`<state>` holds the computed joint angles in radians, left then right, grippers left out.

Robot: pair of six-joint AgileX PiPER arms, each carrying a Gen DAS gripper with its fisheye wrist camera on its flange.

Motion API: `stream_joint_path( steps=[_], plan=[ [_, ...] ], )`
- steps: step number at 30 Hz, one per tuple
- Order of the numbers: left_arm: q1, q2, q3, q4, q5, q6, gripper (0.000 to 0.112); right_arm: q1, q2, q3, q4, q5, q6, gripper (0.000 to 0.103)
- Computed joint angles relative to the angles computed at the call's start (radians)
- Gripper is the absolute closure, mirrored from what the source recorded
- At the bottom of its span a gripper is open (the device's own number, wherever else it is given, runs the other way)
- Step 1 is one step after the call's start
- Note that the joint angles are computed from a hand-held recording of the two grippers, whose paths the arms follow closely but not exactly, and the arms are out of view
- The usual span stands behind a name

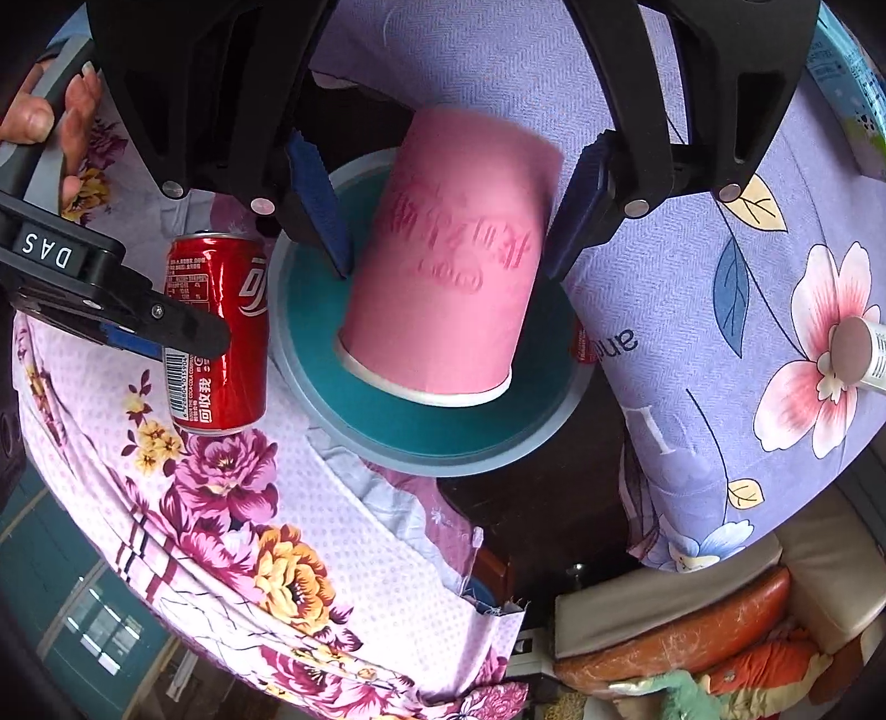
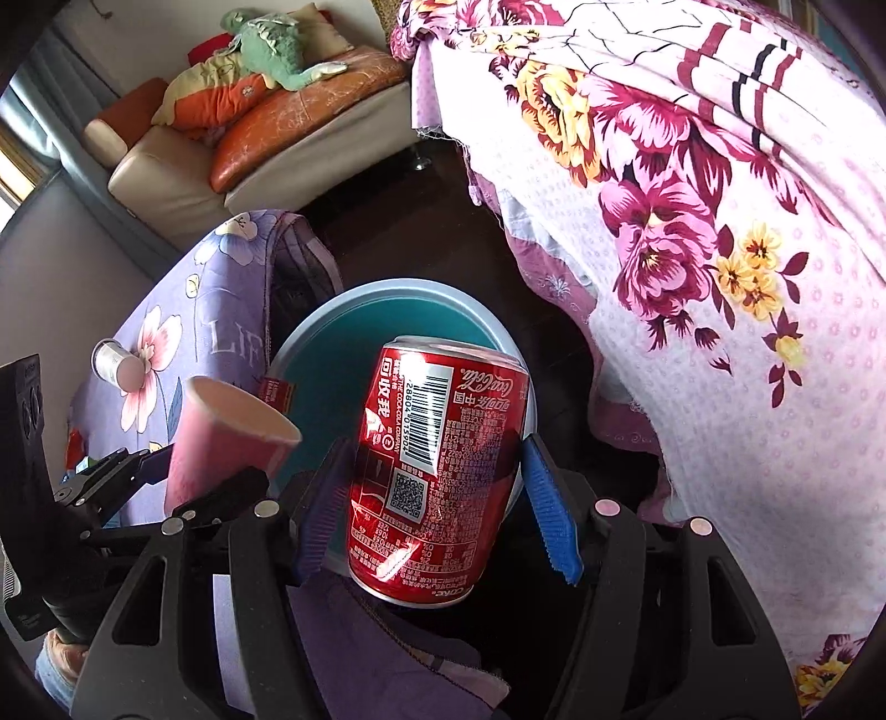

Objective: Collect trash
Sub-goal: 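Carry the can and pink cup over the teal bin and open both tools, then move both tools back to the table and grasp the white yogurt cup with the right tool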

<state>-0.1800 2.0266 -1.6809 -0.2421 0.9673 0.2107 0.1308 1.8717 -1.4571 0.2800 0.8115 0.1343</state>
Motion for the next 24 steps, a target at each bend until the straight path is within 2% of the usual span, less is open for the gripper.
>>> stream_joint_path(
  steps=[3,13,16,24],
  plan=[
    [0.01,0.001,0.001,0.001,-0.005,-0.002,0.028,0.005,0.023,-0.021,-0.004,0.004,0.006,0.044],
    [0.076,-0.101,0.102,-0.011,-0.037,0.005,0.026,0.049,0.085,-0.082,-0.048,0.04,0.052,0.043],
    [0.112,-0.14,0.123,-0.052,-0.022,0.032,0.023,0.064,0.096,-0.106,-0.046,0.063,0.068,0.029],
    [0.21,-0.268,0.203,-0.104,-0.003,0.097,0.02,0.139,0.046,-0.109,-0.13,0.09,0.148,0.028]
  ],
)
